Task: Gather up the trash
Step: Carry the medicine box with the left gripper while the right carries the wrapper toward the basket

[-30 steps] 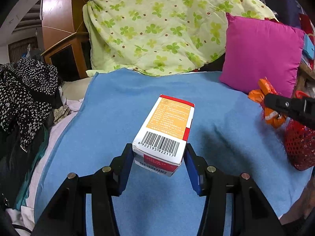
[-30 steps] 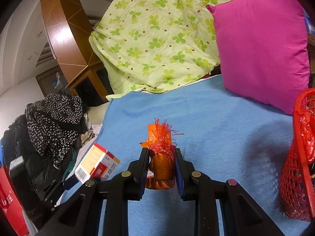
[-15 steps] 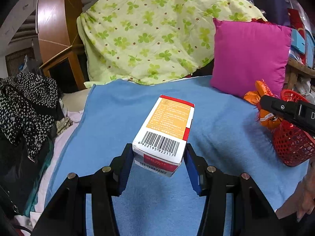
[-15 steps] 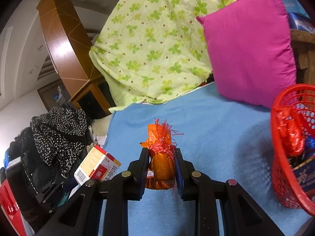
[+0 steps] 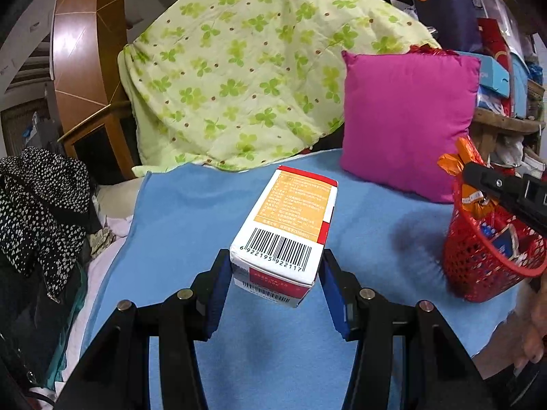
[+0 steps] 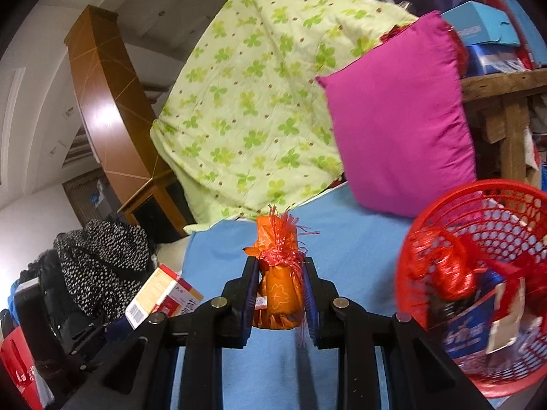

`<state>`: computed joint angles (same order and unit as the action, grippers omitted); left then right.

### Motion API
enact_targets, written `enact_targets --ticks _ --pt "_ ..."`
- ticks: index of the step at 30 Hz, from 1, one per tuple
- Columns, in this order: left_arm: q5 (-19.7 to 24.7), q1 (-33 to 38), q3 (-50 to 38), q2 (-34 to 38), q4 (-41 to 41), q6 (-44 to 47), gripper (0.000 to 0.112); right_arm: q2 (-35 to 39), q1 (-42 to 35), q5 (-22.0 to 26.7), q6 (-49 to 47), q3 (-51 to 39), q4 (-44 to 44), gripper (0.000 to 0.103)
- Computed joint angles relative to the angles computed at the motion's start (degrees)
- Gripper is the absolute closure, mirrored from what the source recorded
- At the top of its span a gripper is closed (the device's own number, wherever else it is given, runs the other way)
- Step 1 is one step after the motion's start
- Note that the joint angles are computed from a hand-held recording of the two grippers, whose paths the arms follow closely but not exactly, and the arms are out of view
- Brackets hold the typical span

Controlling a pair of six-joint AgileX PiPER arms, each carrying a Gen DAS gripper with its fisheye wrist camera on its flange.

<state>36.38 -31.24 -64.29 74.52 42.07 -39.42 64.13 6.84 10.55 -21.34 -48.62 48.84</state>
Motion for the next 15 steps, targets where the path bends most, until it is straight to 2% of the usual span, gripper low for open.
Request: enact_targets --ticks 10,13,15 --pt "2.14 -4.89 -5.59 3.15 -1.76 1.88 0.059 -4.06 -14.91 8.37 -20.64 3.16 20.15 0.077" --pt "2.96 -6.88 -7.71 4.70 -1.19 1.53 0.059 -4.62 -19.29 10.94 -22.87 3.80 22.31 0.077" --pt "3.33 -7.83 -9.31 5.85 -1.79 2.05 0.059 -4.95 -20.45 10.66 -21.59 3.97 20.54 0.076"
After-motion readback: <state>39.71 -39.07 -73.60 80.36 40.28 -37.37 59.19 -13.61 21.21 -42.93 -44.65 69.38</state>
